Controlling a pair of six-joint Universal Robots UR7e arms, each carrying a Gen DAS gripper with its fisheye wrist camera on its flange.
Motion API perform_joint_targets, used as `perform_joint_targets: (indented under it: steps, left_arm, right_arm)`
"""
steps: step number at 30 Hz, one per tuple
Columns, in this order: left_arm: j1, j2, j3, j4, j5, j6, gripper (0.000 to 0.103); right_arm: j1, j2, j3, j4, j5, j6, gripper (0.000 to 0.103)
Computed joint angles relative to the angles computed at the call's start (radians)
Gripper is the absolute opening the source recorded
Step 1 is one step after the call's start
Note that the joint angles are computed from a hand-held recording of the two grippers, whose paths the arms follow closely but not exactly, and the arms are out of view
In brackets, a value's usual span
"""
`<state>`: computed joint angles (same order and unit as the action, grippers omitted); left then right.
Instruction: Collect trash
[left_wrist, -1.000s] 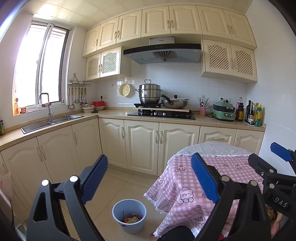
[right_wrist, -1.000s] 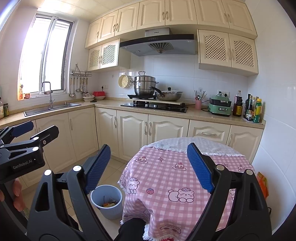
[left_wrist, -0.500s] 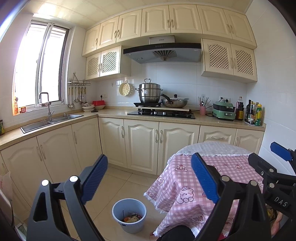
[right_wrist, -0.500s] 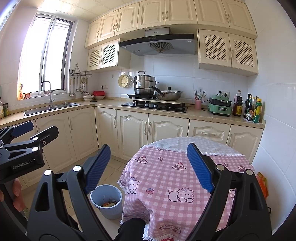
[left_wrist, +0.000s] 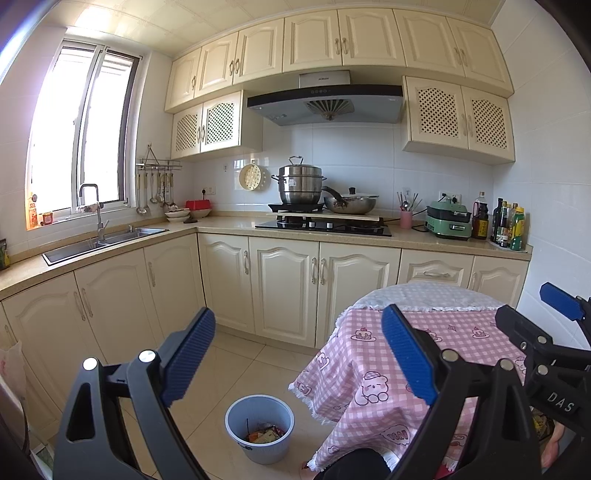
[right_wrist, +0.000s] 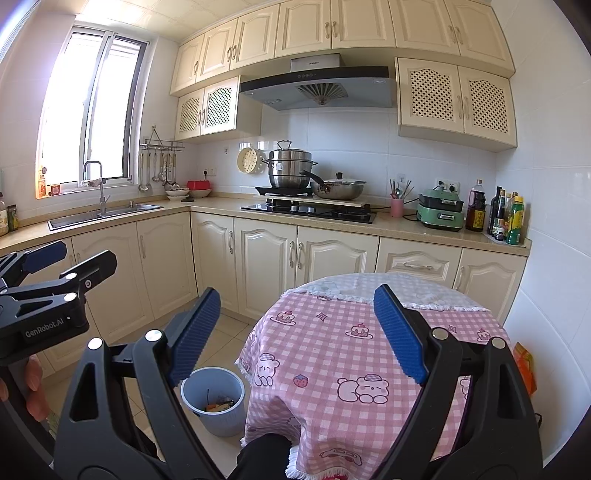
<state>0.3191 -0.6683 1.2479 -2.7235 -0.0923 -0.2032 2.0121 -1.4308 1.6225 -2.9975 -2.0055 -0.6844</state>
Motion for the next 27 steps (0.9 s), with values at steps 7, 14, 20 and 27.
perform_joint_targets:
  steps: [7,14,20,27]
  left_arm:
    - [0.001,-0.008,0.008,0.04,0.002,-0.04,0.09]
    - [0.004,-0.019,0.015,0.106,0.002,-0.103,0.09]
    - [0.004,-0.036,0.026,0.206,0.003,-0.195,0.09]
    - [0.005,-0.055,0.033,0.337,0.002,-0.31,0.09]
  right_arm:
    - [-0.002,0.004,-0.002,0.003,0.002,0.0,0.084]
    - [-0.007,0.006,-0.005,0.008,0.005,0.001,0.084]
    - [-0.011,0.005,0.0,0.009,0.006,0.005,0.084]
    - [-0.014,0.006,0.003,0.008,0.004,0.006,0.084]
